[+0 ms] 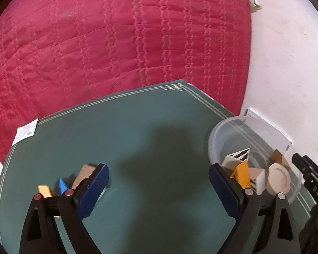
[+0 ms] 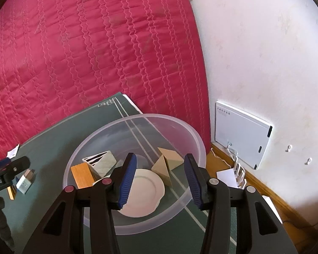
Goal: Organize rigid objects
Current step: 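Move both open grippers back toward the remaining blocks, then grasp the flat orange block with the left gripper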
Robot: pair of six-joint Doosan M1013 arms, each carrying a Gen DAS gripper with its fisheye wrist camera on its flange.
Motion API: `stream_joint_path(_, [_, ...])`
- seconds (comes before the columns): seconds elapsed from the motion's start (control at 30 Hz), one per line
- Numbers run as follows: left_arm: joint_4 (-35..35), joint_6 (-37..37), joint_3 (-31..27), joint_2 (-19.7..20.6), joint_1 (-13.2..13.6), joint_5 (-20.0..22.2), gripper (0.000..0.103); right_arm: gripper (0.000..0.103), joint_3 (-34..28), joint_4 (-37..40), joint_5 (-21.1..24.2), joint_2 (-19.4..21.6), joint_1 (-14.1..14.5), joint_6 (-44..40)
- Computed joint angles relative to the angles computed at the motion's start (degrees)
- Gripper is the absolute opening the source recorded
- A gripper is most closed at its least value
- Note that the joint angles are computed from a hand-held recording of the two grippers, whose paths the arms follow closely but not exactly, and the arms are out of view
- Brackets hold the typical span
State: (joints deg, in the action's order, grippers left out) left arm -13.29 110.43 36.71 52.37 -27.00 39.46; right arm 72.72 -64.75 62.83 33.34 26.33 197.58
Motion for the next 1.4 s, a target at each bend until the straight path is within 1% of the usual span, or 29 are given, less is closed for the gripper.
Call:
stream_joint_path(0.2, [1.18, -3.12, 2.28, -1.17, 1.35, -1.55, 0.097, 0.048, -0.93, 0.02, 1.11, 0.43, 0.25, -2.86])
stream_joint_path(0.3, [1.28, -4.34, 3.25, -1.57, 2.06, -1.6, 0.097, 0.049, -1.48, 0.38, 1.0, 0.66, 0.42, -4.81])
stream_joint_path(0.47, [3.78, -8.39, 3.72, -1.67, 3.27, -1.28, 0.097, 0.049, -2.32, 1.89, -1.47, 0.86, 0.91, -7.61])
stream_joint_path(0.67, [6.91, -14.23, 3.66, -1.55, 4.7, -1.14, 0.097, 0.049, -3.91, 1.85, -4.29, 1.58, 1.87, -10.11])
stream_joint_path(0.9, [10.34, -19.54, 3.81, -1.35, 5.94, -0.95, 0.097, 0.05, -6.32, 3.49, -6.72, 2.96, 2.6, -13.54])
stream_joint_path(1.1, [12.68, -22.88, 1.97, 0.04, 6.63, 0.99, 0.097, 0.05, -8.43, 5.86, -8.09, 4.48, 3.22, -19.21])
stream_joint_path(1.23, [14.52, -25.0, -1.78, 2.3, 6.84, 4.66, 0.097, 0.05, -9.24, 6.74, -9.76, 4.94, 3.58, -21.53])
stream_joint_path(1.4, [14.04, -24.13, -5.95, 4.62, 7.09, 8.29, 0.097, 0.05, -10.27, 9.31, -11.69, 5.57, 3.59, -24.7])
